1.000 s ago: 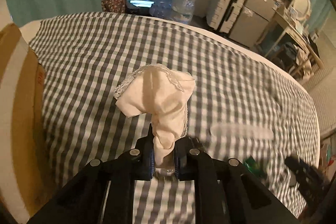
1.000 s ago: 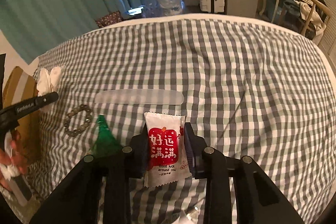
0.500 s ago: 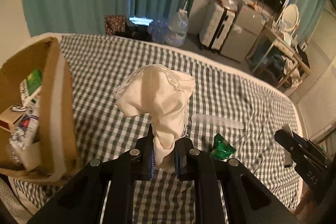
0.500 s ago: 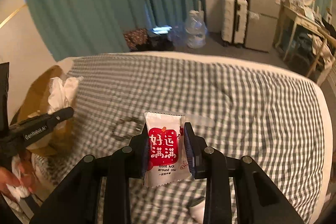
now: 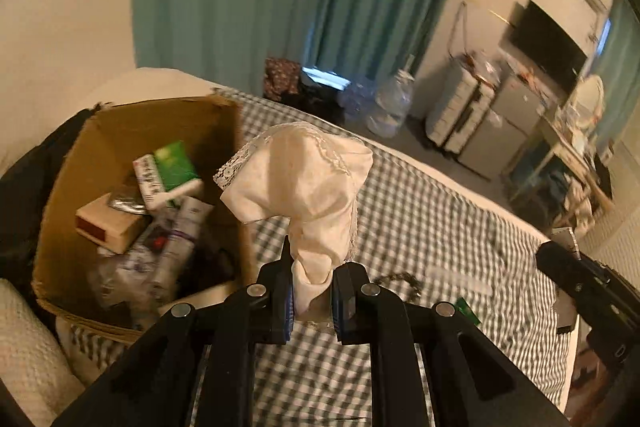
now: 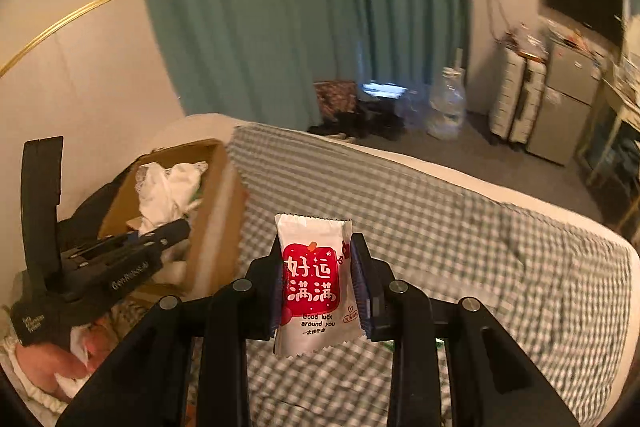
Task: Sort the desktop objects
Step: 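Carry the lace cloth and sachet into the cardboard box and release both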
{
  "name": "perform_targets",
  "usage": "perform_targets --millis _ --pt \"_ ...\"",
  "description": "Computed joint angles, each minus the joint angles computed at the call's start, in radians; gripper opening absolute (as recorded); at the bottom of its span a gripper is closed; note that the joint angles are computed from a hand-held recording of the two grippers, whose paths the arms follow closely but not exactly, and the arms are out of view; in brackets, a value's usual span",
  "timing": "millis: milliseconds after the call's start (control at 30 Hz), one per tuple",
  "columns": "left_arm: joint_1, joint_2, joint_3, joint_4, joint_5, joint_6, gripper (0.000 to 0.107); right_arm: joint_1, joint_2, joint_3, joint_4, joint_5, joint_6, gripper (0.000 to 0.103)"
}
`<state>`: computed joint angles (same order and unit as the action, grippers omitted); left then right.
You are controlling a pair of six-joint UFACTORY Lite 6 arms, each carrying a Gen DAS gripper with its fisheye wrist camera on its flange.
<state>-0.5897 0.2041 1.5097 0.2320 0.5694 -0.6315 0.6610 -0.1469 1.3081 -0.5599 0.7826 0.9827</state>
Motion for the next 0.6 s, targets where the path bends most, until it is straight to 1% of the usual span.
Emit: perform_targets --millis 167,233,267,333,367,433,467,533,600 --pt "0.147 -0.075 -0.088 -0.089 -0.035 0.092 0.014 0.047 0.268 0.261 0.082 -0.053 -0.069 0.029" --pt "0.198 -0.087 -0.113 -0.113 -0.040 0.125 0.014 0.067 0.383 0.386 0.108 -0.055 -0.108 0.029" --pt "0.226 -0.089 -0.123 -0.143 -0.043 0.159 0.014 0.077 0.421 0.413 0.115 -0.072 -0.111 0.029" --pt "0.287 -0.087 -0.144 -0.196 -0.046 0.205 0.014 0.082 0.539 0.542 0.186 -0.081 -0.173 0.029" --pt "0.306 -0.087 -0.155 -0.187 -0.047 0.196 0.014 0.079 0.575 0.578 0.223 -0.086 -0.204 0.029" --pt "0.339 -0.099 -0.184 -0.128 -0.048 0.147 0.014 0.083 0.685 0.707 0.272 -0.074 -0.246 0.029" --pt "0.351 -0.103 -0.191 -0.111 -0.053 0.139 0.014 0.087 0.759 0.798 0.302 -0.057 -0.275 0.029" --pt "0.383 -0.107 -0.207 -0.156 -0.079 0.196 0.014 0.089 0.881 0.953 0.352 -0.025 -0.317 0.029" --pt "0.404 -0.095 -0.212 -0.175 -0.091 0.215 0.014 0.085 0.988 1.090 0.397 0.008 -0.349 0.032"
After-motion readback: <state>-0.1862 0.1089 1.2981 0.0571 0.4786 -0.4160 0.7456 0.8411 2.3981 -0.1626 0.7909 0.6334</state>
